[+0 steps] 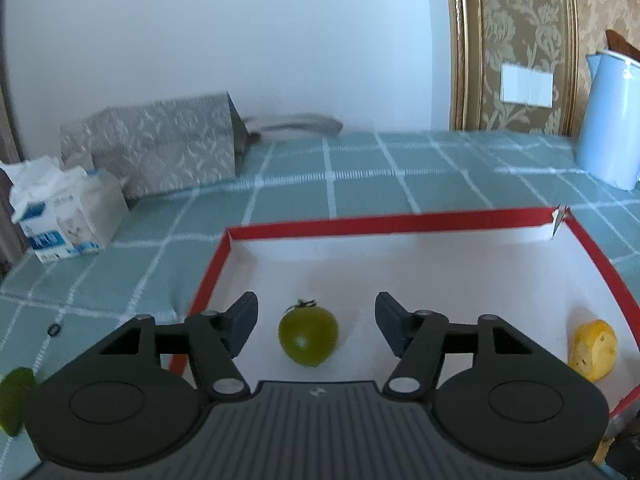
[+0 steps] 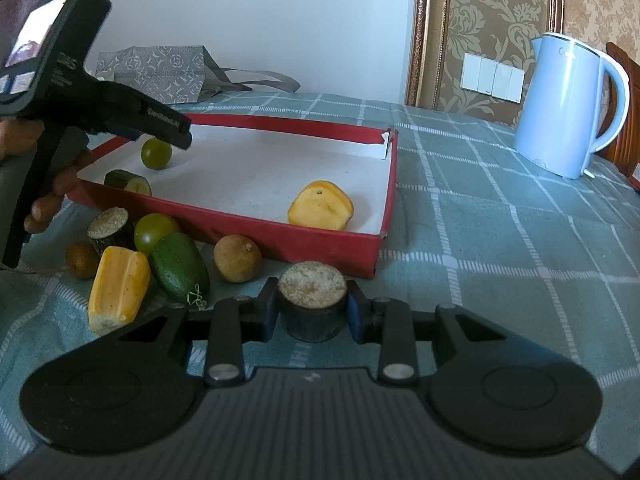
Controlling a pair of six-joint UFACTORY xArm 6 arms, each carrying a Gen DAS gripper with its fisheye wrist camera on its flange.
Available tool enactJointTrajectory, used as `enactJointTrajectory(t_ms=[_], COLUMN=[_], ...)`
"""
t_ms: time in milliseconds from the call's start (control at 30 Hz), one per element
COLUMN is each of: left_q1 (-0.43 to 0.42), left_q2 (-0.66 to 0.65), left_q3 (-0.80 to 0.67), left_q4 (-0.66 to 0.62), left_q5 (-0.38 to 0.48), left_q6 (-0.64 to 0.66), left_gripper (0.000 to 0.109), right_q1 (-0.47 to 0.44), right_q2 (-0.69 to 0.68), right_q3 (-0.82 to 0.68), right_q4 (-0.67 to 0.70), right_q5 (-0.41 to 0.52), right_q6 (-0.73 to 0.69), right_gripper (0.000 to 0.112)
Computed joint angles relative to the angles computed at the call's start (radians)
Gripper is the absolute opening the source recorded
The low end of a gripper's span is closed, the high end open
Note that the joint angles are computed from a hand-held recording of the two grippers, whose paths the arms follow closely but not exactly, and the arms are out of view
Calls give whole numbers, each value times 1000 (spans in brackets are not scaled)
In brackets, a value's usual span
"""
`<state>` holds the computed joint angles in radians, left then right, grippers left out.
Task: Organize fruits
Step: 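Carry the green tomato into the red tray and open the left gripper, then lift the eggplant slice with the right gripper toward the red tray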
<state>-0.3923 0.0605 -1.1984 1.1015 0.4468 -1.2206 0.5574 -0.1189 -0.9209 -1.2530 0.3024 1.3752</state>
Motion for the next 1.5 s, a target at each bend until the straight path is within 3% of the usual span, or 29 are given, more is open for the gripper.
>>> enactJointTrajectory(t_ms=[200, 567, 700, 1133, 1500], left_q1=[-17, -72, -96, 2, -13], left_q2=[-109, -350, -407, -521, -498], left_q3=[92, 341, 404, 573, 560], left_q4=[133, 238, 263, 131, 99], left_q5=[12, 53, 105, 13, 51], left_q6=[-160, -309, -351, -349, -311], left_gripper=[76, 79, 79, 79, 79], right_q1=[0, 3, 3, 1, -4], right_q2=[0, -1, -1, 0, 0], right_q3=[0, -1, -1, -1, -1], right_q4=[-1, 1, 2, 2, 1], right_q5=[1, 8, 8, 3, -1], right_q6=[0, -4, -7, 1, 0], right_gripper=[32, 32, 32, 32, 32])
